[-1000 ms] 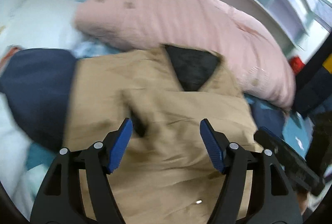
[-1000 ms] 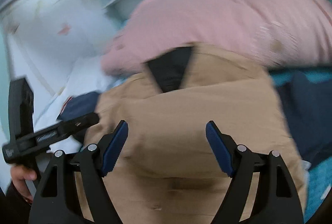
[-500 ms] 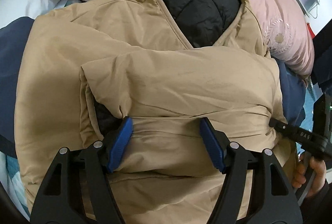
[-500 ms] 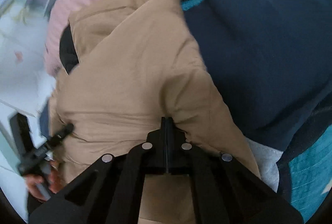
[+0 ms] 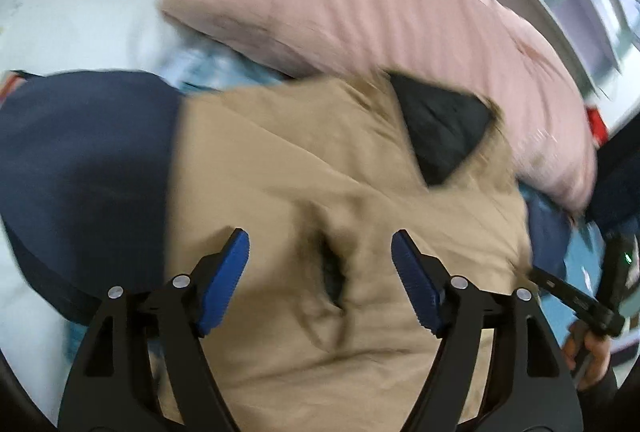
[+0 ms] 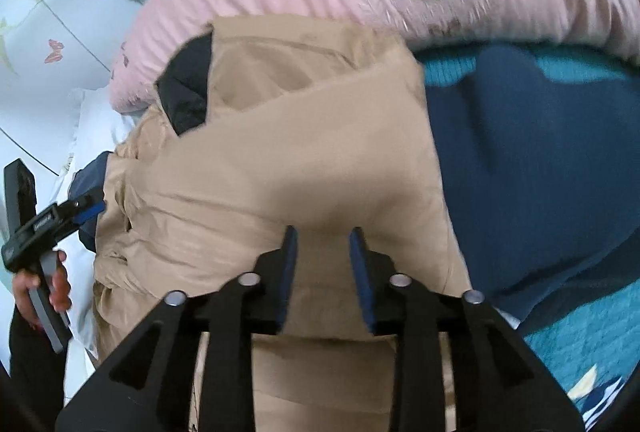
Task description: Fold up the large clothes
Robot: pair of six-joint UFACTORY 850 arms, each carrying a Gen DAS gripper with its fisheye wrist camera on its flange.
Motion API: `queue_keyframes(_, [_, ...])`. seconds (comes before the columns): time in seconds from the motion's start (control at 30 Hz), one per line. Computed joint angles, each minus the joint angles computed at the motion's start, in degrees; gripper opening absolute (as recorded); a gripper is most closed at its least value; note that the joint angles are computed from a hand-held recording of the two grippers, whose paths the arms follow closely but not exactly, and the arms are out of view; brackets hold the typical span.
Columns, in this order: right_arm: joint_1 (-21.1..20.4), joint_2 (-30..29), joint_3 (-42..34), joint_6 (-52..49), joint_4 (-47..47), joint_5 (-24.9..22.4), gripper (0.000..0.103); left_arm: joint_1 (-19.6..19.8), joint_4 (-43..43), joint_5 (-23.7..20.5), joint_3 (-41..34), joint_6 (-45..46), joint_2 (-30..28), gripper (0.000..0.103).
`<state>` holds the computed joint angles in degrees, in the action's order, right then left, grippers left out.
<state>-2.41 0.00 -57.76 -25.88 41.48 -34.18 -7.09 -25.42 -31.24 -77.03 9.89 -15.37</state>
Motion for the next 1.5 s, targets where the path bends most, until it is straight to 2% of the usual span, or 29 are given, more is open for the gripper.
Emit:
queue_keyframes(0.07, [0.4,-0.6,-1.3,1.6,-2.3,0.6,0.038,1.3,2.3,-1.1,-2.1,-2.0,-1.5,0.076])
queue_keyframes(0.2, [0.4,-3.6,-5.5,4.0,-5.1,0.8,0.038,4.1,-3.6,-5.3,-6.7,2.4,-5.7,0.076])
queue_keyframes(0.37, [-0.8,-7.7,-9.7,5.5,-5.6,0.1,0.039,5.0,0.0,-8.7,-12.6,-2.7,-11.1,0.076])
queue_keyframes(0.67, [-3.0,-11.5,-12.7,6.1,-5.1,-0.8,0.040,5.0,4.3,-8.9,-15.8,-6.6,-14.2,0.076])
queue_keyframes(0.93, [-4.7,-13.8,-14.5,5.9,-0.7,-1.9,0.043,4.2,3.2,-8.2,-16.9,-5.4,-15.2,0.075])
queue_keyframes(1.13, [-5.3,-17.0,-17.2,8.5,0.1,-2.3,0.048,4.1,3.6,-9.4,-17.7,-4.6,-15.8,0.063])
queue_keyframes(1.33, [-4.5,-20.6,-20.1,12.1,-2.8,-2.2,0.050,3.9,4.7,-8.8,-17.8,-4.4,-16.1,0.062])
queue_keyframes(1.4, [-4.1,-21.1,-20.1,10.9,-2.4,-2.0,0.037,3.7,5.4,-8.6,-17.7,-4.7,-16.0,0.059])
queue_keyframes(1.43, [-3.8,-20.7,-19.6,10.1,-2.6,-1.2,0.029,3.7,5.5,-8.5,-17.6,-4.6,-16.0,0.052])
queue_keyframes(1.47, [-3.3,-20.2,-19.1,9.6,-3.2,-0.6,0.022,3.7,5.5,-8.3,-17.4,-4.4,-15.8,0.050])
queue_keyframes(1.5, [-3.0,-19.8,-18.7,9.0,-3.6,0.0,0.018,3.8,4.7,-7.8,-16.8,-3.8,-15.3,0.046])
